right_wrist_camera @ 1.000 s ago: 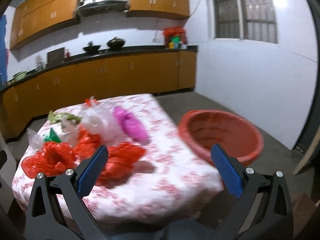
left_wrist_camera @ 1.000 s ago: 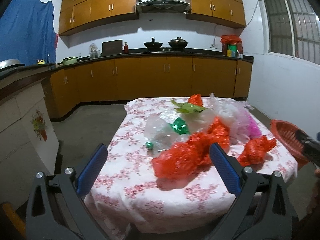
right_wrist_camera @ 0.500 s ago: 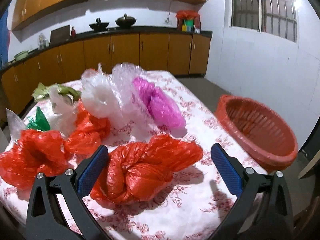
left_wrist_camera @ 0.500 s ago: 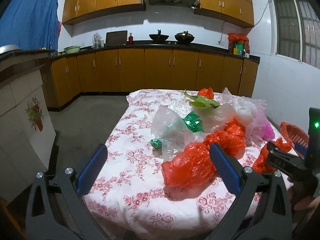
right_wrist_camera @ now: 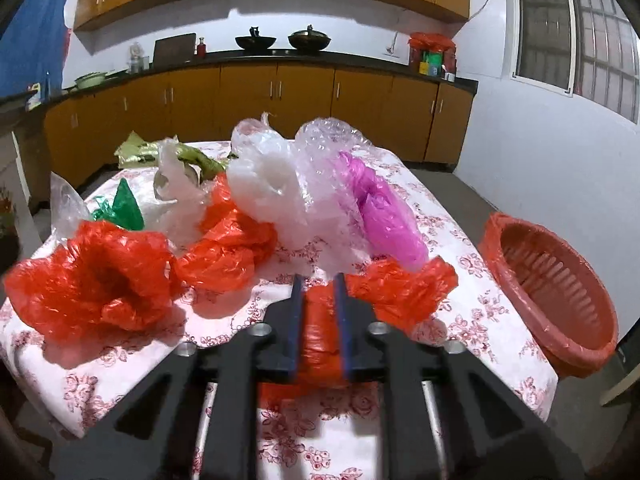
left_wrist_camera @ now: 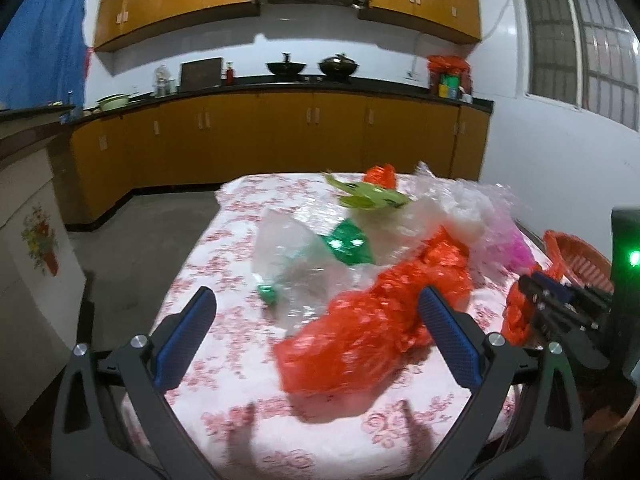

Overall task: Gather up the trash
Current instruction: 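Reach the right tool to a red bag and close on it while the left tool grasps another red bag, then lift both red bags and carry them over the orange basket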

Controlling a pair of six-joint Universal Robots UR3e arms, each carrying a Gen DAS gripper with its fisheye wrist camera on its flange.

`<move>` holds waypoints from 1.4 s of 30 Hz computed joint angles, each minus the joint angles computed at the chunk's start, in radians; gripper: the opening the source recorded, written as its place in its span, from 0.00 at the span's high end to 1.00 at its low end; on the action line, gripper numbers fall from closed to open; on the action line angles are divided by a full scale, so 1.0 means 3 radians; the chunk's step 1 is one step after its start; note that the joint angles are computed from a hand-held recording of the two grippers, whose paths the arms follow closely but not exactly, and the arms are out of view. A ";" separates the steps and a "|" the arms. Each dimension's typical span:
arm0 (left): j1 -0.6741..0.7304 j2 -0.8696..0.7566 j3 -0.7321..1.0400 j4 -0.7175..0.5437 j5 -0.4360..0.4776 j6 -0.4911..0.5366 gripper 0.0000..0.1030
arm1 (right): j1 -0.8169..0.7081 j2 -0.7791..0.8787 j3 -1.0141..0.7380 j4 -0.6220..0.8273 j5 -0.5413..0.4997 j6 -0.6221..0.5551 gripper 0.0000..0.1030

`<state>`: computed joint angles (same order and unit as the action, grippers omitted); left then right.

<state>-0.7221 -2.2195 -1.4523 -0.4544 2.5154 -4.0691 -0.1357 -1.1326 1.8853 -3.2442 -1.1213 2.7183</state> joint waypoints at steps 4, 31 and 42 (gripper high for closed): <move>0.0085 -0.0143 0.0205 0.0017 -0.0187 0.0234 0.13 | -0.0043 0.0036 -0.0117 0.0036 0.0015 0.0065 0.97; 0.0217 -0.0335 0.0468 -0.0109 -0.0573 0.0481 0.51 | -0.0362 0.0133 -0.0359 0.0538 0.0490 0.0153 0.43; 0.0264 -0.0455 0.0630 -0.0092 -0.0635 0.0557 0.56 | -0.0193 0.0406 -0.0436 0.0354 0.0167 -0.0060 0.48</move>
